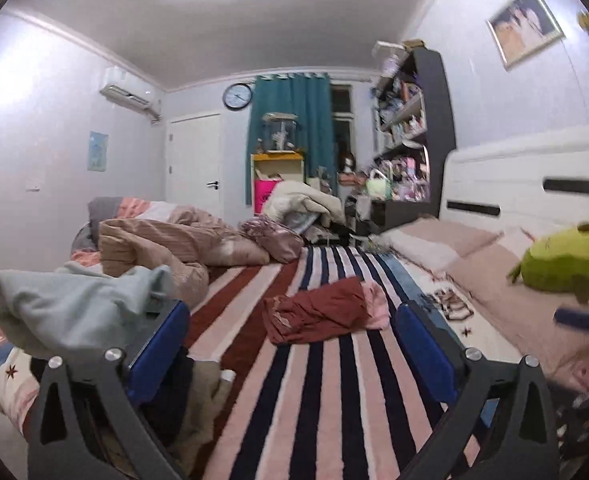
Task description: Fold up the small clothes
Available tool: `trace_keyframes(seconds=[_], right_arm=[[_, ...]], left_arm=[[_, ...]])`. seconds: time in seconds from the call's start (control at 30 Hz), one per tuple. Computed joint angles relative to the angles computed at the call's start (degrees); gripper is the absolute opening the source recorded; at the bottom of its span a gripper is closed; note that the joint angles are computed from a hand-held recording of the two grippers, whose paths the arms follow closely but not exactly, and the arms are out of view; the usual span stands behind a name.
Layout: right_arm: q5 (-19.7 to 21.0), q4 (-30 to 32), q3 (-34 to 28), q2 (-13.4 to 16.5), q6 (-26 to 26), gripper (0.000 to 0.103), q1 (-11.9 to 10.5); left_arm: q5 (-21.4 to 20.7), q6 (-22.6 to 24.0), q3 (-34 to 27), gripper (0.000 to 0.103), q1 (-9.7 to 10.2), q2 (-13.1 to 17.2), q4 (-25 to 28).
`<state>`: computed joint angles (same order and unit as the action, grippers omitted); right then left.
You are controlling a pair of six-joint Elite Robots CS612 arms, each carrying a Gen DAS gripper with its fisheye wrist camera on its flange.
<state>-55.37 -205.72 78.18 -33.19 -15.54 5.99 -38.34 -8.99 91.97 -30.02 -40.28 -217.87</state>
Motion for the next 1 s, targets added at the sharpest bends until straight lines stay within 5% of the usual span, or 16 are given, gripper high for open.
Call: trace_keyframes(seconds=[0.1, 0.37, 1.0], right_arm=[[1.1, -1.6, -1.0, 0.9, 3.4, 0.103, -0.8], [-0.2, 0.0, -2.1, 1.4, 2.4, 0.103, -1.1], [0.2, -0.2, -1.5, 1.3, -0.5, 0.103, -0.5]], left_arm=[[0.2, -1.3, -1.6, 0.102, -0.11, 1.0, 3.2], [0.7, -3.1, -4.1, 0.102, 0.02, 2.6, 7.5], [1.0, -3.0, -4.0, 0.102, -0.15, 2.9, 7.1]])
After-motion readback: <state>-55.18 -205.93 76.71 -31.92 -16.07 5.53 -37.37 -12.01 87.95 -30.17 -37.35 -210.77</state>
